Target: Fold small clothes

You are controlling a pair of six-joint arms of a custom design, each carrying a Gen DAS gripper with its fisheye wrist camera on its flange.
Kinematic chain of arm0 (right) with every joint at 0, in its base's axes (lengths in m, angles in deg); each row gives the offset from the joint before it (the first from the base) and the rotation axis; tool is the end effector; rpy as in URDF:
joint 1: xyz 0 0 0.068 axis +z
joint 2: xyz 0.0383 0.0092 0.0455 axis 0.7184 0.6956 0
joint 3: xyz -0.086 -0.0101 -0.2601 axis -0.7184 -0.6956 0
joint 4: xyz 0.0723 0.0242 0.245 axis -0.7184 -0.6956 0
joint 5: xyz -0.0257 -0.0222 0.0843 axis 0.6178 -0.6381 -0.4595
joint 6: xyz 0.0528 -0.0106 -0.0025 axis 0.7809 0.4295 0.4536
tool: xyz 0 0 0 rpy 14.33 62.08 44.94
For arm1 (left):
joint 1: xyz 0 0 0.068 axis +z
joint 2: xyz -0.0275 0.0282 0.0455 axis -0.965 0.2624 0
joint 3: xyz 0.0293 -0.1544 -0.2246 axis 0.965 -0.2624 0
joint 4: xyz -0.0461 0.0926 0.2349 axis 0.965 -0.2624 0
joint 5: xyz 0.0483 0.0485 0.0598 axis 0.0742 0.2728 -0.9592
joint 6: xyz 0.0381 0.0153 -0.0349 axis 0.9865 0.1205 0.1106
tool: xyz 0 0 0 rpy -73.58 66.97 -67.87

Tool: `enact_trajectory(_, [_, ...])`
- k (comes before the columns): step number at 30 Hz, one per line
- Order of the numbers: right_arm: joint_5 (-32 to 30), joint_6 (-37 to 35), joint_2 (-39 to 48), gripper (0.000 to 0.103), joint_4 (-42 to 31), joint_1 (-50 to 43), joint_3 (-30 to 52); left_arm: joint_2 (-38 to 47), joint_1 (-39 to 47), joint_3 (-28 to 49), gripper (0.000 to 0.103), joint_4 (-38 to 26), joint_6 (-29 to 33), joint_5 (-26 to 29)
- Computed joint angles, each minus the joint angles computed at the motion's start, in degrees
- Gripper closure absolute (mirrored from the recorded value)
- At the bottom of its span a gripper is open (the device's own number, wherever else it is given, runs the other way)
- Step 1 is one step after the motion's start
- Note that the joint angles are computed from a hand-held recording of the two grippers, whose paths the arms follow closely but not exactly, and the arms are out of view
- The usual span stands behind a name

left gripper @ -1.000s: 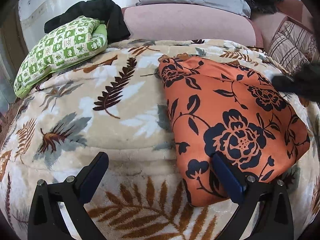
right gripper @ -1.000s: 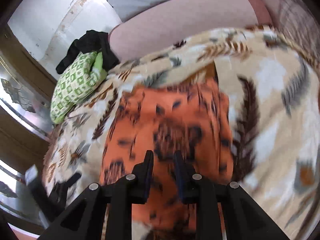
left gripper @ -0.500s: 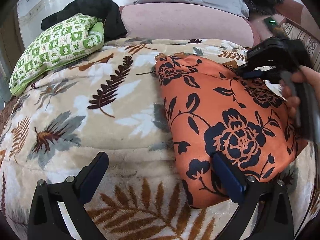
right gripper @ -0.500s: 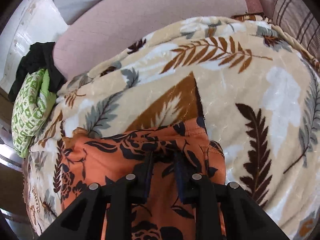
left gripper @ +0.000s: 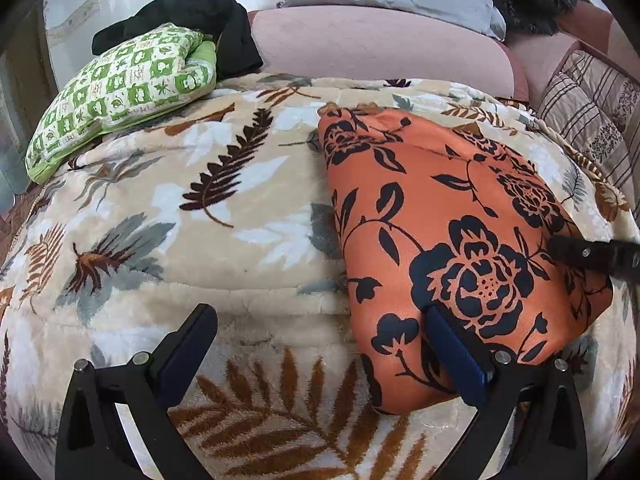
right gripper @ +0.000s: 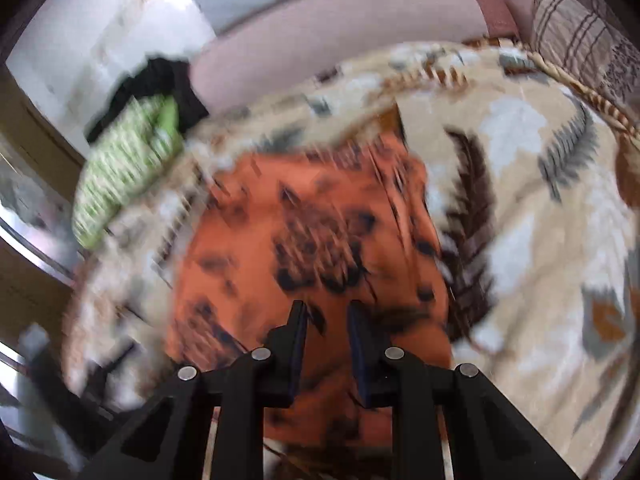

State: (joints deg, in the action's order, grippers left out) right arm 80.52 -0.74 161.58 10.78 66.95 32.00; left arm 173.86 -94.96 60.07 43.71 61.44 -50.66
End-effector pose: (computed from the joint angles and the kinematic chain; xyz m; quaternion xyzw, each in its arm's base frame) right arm 0.2055 0.0652 0.1064 0.4069 0.8494 0.0683 0.3291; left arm 0.3573 -0.1419 0.0995 0.3952 0.8546 -0.1243 0.3131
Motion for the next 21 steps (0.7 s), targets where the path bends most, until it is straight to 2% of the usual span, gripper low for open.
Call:
enact_trajectory(2, [3.52, -0.08, 3.04, 0.078, 9.55, 2.15, -3.79, 0.28, 0.1, 0.28, 0.0, -0.24, -0.64, 0.34])
enact_trajectory(6, [4.87, -0.3, 2.77, 0.078, 7.43, 3.08, -2.81, 1.55, 0.36, 3.95, 0.0, -5.76, -1.61, 0.82])
enact_trajectory(9, [6.01, 0.01, 3.98, 0.078, 13.55, 3.47, -5.43, 1.66, 0.54, 7.64, 0.0, -12.12, -1.77, 1.01])
enact_trajectory(10, [5.65, -0.35, 4.01, 0.078, 14.39, 3.19, -5.82, 0.96, 0.9, 7.65, 0.0, -12.29, -1.74, 2.07])
enact_trajectory(13, [6.08, 0.69, -1.81, 0.078, 12.55, 3.03, -7.22, -1.62, 1.6, 5.1, 0.0, -7.67, -3.03, 3.15])
enact_trajectory(16, [12.88, 0.31, -6.68, 0.078, 8.12, 6.19, -6.99, -2.25, 1.71, 4.32, 0.0, -4.62, -4.44, 2.02])
enact_trajectory(18, [16.18, -0.37, -9.63, 0.078, 6.1, 7.99, -7.06, 0.01, 0.5, 6.37, 0.0, -6.26, -3.97, -1.72])
enact_trajectory(19, [16.81, -0.3, -10.14, 0.068, 5.44, 8.31, -6.97, 1.66, -0.27, 7.88, 0.0, -7.76, -3.61, -3.33])
enact_trajectory(20, [15.83, -0.26, -9.23, 0.035, 4.79, 7.59, -6.51, 2.99, -0.69, 8.51, 0.0, -8.14, -3.39, -4.07])
enact_trajectory(21, [13.15, 0.09, -7.05, 0.021, 4.87, 5.81, -6.09, 3.38, -0.7, 7.27, 0.0, -5.53, -4.19, -3.62])
